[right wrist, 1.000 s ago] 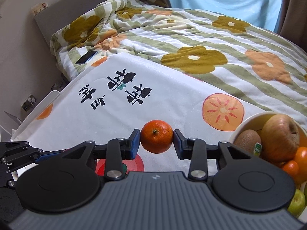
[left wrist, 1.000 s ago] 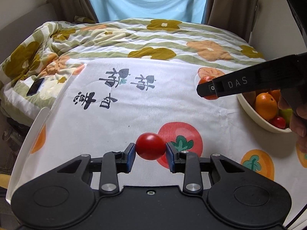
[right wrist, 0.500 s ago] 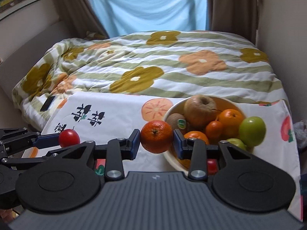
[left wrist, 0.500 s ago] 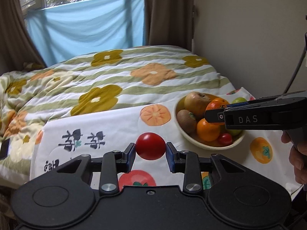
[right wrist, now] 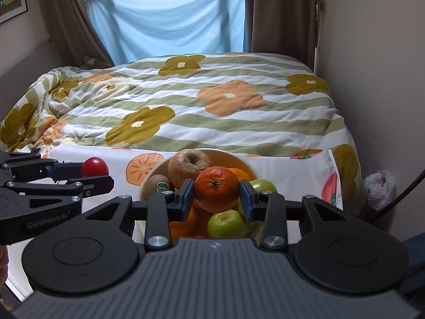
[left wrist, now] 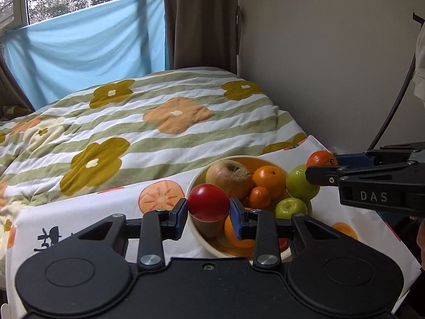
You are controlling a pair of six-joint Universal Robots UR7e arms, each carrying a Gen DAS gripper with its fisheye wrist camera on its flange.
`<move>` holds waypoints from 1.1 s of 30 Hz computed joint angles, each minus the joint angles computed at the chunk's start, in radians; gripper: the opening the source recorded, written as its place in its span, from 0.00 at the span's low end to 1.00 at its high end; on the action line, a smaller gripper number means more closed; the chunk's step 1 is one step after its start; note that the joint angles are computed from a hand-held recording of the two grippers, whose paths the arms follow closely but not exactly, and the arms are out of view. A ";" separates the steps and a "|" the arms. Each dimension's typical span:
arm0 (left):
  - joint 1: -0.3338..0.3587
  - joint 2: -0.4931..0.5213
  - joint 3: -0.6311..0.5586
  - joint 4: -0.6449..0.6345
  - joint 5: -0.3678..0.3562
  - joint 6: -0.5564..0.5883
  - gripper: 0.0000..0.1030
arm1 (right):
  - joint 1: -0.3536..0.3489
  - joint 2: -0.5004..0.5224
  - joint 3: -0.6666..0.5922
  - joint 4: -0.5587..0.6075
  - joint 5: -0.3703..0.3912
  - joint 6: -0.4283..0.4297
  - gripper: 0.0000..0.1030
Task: Organize fruits
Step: 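Carry the tomato with the left tool over the bowl while the right tool carries the mandarin, then open the left tool to drop the tomato in the bowl while the right tool releases the mandarin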
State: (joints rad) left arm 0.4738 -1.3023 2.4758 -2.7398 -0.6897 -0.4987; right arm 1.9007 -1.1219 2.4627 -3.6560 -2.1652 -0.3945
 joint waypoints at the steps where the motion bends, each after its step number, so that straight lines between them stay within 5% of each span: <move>1: 0.016 0.033 -0.015 -0.028 -0.007 0.020 0.36 | -0.016 -0.003 0.000 0.004 0.012 -0.013 0.51; 13: 0.135 0.237 -0.123 -0.115 -0.047 0.112 0.37 | -0.134 -0.025 -0.028 0.101 0.123 -0.033 0.51; 14: 0.139 0.242 -0.127 -0.114 -0.045 0.115 0.40 | -0.138 -0.024 -0.030 0.107 0.128 -0.035 0.51; 17: 0.135 0.249 -0.126 -0.129 -0.020 0.127 0.67 | -0.147 -0.028 -0.037 0.120 0.137 -0.040 0.51; 19: 0.125 0.243 -0.115 -0.133 0.005 0.130 0.78 | -0.150 -0.032 -0.039 0.123 0.140 -0.038 0.51; 33: 0.051 -0.009 -0.011 0.126 0.088 -0.127 0.81 | -0.132 0.001 -0.042 0.079 0.135 -0.077 0.51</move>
